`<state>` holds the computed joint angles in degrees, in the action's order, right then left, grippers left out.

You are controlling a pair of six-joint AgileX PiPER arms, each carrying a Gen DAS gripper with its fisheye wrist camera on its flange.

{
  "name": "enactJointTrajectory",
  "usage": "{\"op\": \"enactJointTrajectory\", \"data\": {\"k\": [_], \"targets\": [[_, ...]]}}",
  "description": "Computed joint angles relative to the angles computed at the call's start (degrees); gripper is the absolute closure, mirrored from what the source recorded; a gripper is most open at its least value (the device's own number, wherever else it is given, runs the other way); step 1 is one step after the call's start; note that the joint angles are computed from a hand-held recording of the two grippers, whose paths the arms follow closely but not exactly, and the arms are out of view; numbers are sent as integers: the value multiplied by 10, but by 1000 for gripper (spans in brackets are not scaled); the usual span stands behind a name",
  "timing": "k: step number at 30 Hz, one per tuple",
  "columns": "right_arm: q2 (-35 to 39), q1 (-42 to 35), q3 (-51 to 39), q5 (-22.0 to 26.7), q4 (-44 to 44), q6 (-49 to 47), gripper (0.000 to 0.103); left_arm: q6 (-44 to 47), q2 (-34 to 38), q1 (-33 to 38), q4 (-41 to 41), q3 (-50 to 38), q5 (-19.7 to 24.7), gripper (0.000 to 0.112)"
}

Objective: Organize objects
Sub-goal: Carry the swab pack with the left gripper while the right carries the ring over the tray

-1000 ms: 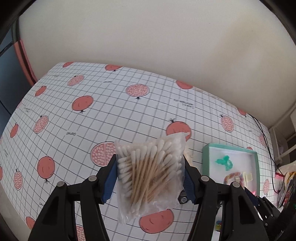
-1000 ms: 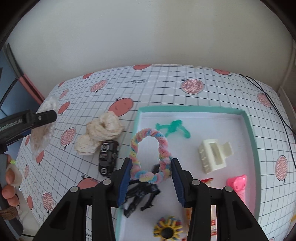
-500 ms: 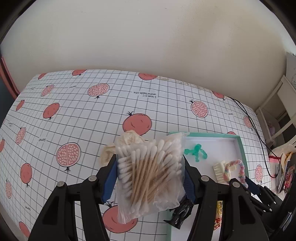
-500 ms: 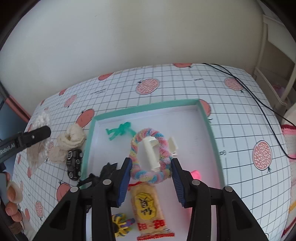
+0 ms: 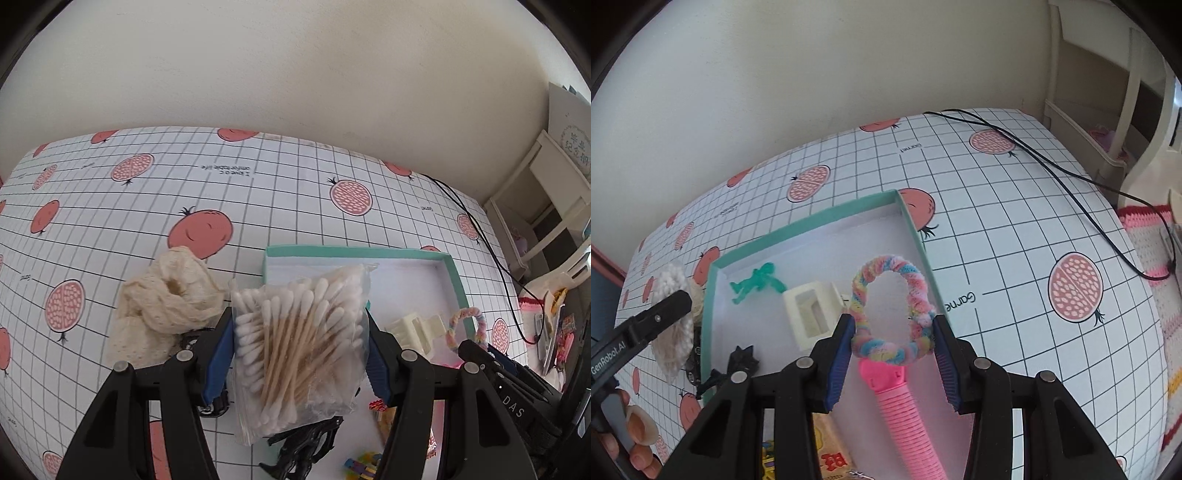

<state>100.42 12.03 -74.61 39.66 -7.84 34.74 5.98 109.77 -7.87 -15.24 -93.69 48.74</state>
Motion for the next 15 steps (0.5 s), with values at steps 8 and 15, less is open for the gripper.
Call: {"op": "enactJointTrajectory", "data": {"k": [8,15], "targets": [[13,-1,3,-2,8,-14,57,13,11,-16,-17,8,-14,48],[17,2,1,-5,12,-25,55,13,22,-24,-17,1,-4,48]]}}
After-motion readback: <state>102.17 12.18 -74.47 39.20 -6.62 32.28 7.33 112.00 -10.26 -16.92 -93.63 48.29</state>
